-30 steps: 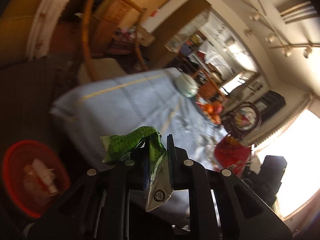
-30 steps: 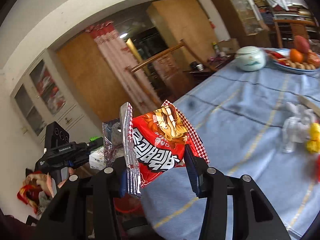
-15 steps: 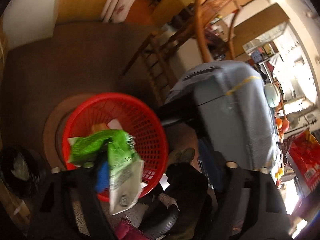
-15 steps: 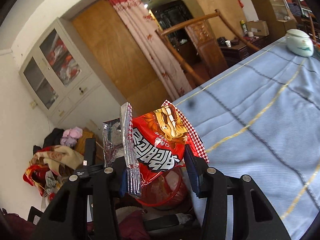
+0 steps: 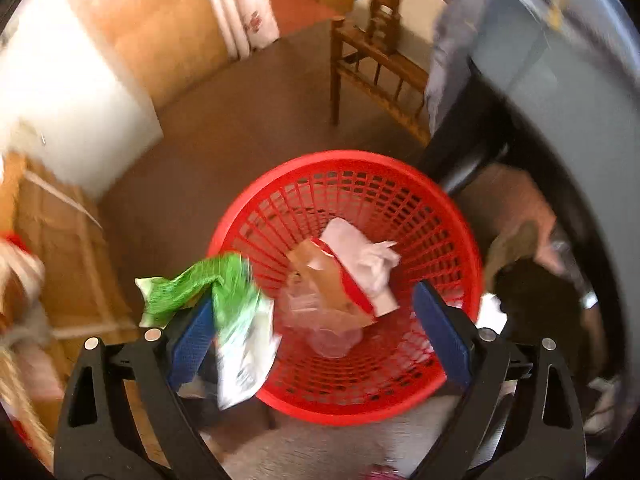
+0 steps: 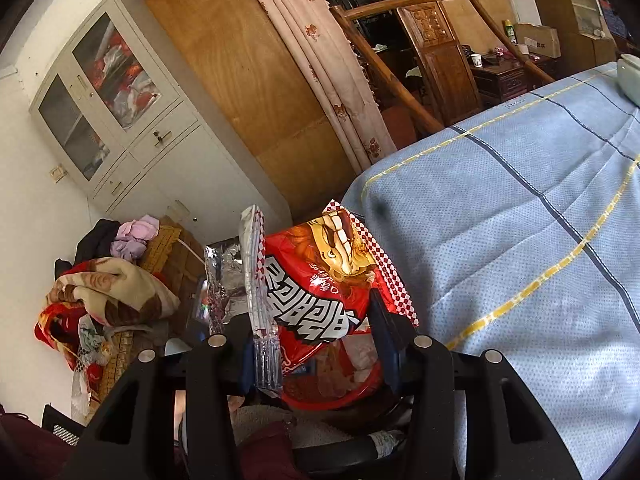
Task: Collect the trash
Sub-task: 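Carry the green and red bags to the red wastebasket and release both, then return both tools from the wastebasket to the trash on the table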
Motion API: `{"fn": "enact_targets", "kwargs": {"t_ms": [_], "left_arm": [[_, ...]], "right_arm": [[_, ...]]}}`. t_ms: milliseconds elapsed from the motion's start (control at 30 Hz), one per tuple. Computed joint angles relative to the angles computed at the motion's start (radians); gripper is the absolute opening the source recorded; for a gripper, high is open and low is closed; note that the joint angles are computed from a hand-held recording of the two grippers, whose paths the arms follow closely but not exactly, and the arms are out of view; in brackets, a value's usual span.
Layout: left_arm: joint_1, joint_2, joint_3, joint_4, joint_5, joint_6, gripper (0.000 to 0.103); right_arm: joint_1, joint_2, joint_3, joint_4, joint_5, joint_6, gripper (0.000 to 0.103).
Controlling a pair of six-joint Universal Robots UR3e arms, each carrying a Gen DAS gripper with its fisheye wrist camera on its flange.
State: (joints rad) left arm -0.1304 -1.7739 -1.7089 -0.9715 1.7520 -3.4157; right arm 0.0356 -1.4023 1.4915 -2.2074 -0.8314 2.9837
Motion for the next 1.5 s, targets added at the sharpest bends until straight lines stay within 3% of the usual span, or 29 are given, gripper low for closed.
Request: {"fn": "enact_targets", "kwargs": {"t_ms": [67, 167, 300, 433, 800, 1000, 1100, 1233, 1500], "left_arm": [[-0.036, -0.015, -0.014, 0.060, 0.034, 0.025, 0.091], [-0.021, 0.009, -0.061, 0.124, -0.028, 0.050, 0.091], [-0.010, 0.046, -0.066, 0.127, 0.014, -0.003, 0.091], [0.037, 0.121, -0.097, 0.125, -0.048, -0.035, 0.091], [0.070, 0.262, -0.137, 0.131, 0.166, -0.245, 0.096], [0.130, 0.281, -0.160, 0.137, 0.201, -0.301, 0.096], [0.168, 0.297, -0.187, 0.140, 0.184, -0.307, 0.096], [0.209, 0.302, -0.205, 0.148, 0.131, -0.292, 0.096], [0.191, 0.300, -0.205, 0.147, 0.111, -0.272, 0.096]], "right_arm": [[-0.012, -0.010, 0.013, -0.001, 0.008, -0.006, 0.048], [-0.030, -0.023, 0.032, -0.003, 0.019, -0.012, 0.048], [-0.039, -0.034, 0.045, -0.005, 0.023, -0.016, 0.048], [-0.033, -0.037, 0.052, -0.009, 0.022, -0.015, 0.048], [0.098, 0.096, -0.063, 0.034, -0.041, -0.027, 0.049], [0.250, 0.307, -0.286, 0.104, -0.183, -0.033, 0.062], [0.304, 0.405, -0.421, 0.176, -0.232, -0.045, 0.071], [0.318, 0.443, -0.488, 0.200, -0.229, -0.039, 0.072], [0.278, 0.320, -0.362, 0.102, -0.235, -0.005, 0.074]]}}
